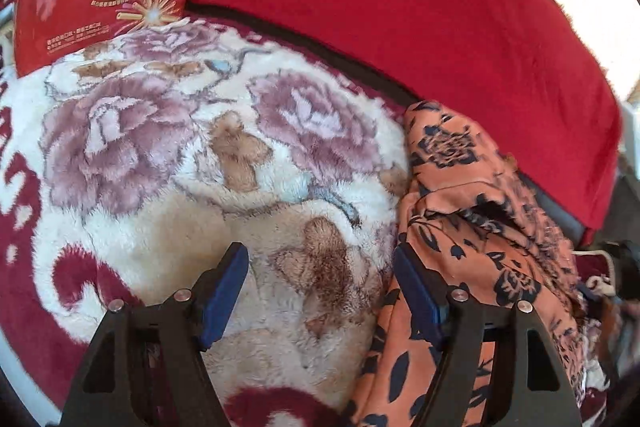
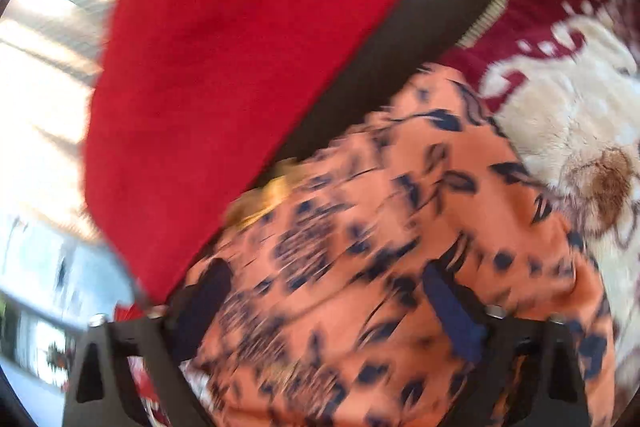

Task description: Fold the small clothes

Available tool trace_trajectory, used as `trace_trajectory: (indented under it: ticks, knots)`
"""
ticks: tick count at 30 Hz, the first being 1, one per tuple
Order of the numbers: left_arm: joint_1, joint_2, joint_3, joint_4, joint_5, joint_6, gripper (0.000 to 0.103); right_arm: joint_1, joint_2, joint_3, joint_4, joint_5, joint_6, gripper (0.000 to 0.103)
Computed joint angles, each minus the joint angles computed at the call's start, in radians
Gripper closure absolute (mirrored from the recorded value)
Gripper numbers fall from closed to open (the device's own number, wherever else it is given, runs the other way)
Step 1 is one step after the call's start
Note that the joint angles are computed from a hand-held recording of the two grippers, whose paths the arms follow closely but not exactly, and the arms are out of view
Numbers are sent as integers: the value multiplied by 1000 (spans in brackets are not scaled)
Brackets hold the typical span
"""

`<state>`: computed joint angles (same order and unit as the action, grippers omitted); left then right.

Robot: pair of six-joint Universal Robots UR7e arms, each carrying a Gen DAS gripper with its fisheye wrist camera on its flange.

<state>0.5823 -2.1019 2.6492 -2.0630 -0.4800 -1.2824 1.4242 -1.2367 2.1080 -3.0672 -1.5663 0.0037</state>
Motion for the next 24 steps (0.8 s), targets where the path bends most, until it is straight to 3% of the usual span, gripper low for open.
trace_trajectory:
  ticks: [2,4,5,6,8,11,13,16,17,18,20,23,24]
  knots:
    - [-23,-63,59,-60,24,72,28,5,35,-39,19,-55,53,28]
    - [-46,-87,60,-32,34,55,27,40,67,-76,36,-137,32,43]
    - [-51,-87,66,-48,42,67,27,64,83,-101,69,-193,9,74]
    - [-44,-76,67,-70,40,82,27,94,101,-128,100,-272,-11,97]
    - [-12,-56,74,-171,14,147,27,155,111,-136,67,-370,-67,97]
    - [-8,-96,97,-244,4,180,27,232,61,-75,-63,-404,-172,97]
    - [-14,-97,96,-227,10,163,27,241,18,-8,-145,-418,-193,97]
    - [-23,-66,85,-164,26,123,27,203,45,22,-200,-463,-205,92]
    - [-24,-59,82,-150,28,116,27,157,47,21,-152,-454,-195,77]
    - [-26,-56,79,-128,32,106,27,134,53,12,-99,-455,-176,54]
    - [-25,-57,77,-118,29,102,27,78,44,43,-119,-359,-185,48]
    - [-27,-63,48,-25,15,49,27,76,5,94,-190,-312,-207,31]
    - [-36,-63,36,15,15,22,27,86,-7,115,-230,-312,-221,29]
